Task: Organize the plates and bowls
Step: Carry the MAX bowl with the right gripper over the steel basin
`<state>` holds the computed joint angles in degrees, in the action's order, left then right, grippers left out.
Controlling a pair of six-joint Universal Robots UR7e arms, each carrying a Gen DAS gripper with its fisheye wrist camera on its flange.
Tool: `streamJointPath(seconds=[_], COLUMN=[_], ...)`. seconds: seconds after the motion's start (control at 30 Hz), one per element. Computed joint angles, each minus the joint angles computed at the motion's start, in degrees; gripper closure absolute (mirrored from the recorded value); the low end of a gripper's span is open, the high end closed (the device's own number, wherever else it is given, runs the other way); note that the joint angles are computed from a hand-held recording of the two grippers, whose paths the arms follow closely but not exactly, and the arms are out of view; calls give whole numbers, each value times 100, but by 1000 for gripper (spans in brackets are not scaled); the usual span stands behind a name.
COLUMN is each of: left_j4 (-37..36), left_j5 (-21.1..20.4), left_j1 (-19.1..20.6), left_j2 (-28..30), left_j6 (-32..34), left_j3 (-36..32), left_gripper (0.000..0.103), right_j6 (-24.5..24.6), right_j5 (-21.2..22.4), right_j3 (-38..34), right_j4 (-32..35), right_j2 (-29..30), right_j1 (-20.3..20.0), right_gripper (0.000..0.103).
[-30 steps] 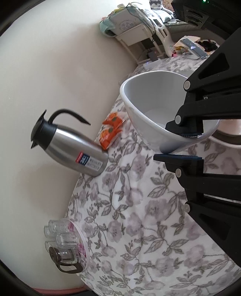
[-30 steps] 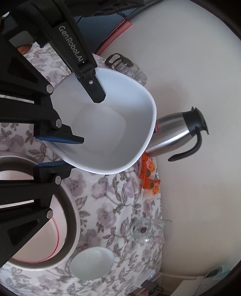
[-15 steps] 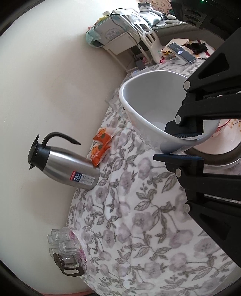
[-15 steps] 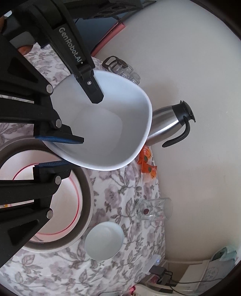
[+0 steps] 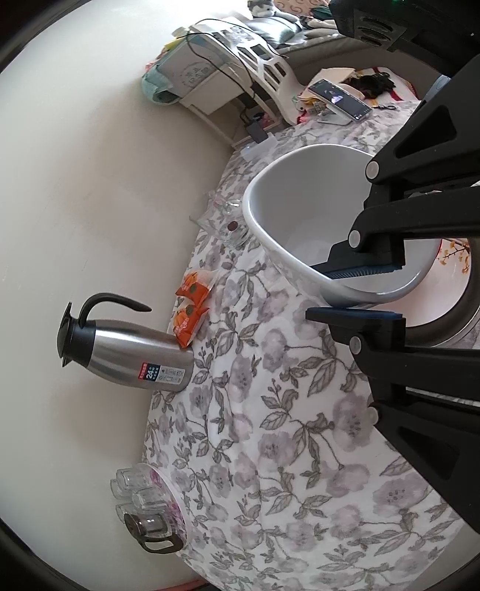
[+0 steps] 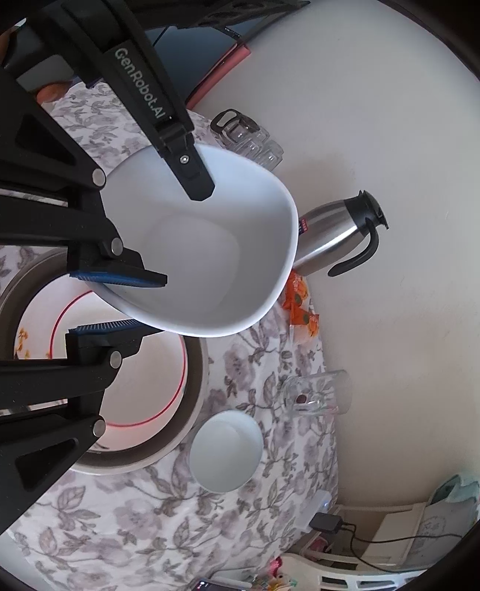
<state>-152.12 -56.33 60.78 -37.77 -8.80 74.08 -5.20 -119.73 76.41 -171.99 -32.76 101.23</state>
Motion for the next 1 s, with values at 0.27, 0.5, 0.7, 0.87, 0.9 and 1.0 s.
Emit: streamJointPath(seconds=[0.27,0.5,0.7,0.87,0.9,1.0], left_j4=[241,521,720,975,1012,1124], left_j5=[63,83,152,139,136,126], left_j1=[-81,-126,-165,-145,-141,-129], left_j2=[127,250,356,414,420,435], left_j6=[23,-40,-16,-102,-119,-155], left_j3=[-32,-117,-192,-285,-297,-338], left_gripper=[87,87,87,87,87,87], right_j6=[73,72,149,241,247,257], right_j5=[51,84,120,103,87,77], right_j3=[225,321,361,325,318,299], right_j4=[62,216,378,634,677,821], right_j2=[-212,-354,-429,-442,-441,-441], right_j1=[-129,-239,-332,-373,-373,-376], right_gripper=[85,85,85,84,84,83])
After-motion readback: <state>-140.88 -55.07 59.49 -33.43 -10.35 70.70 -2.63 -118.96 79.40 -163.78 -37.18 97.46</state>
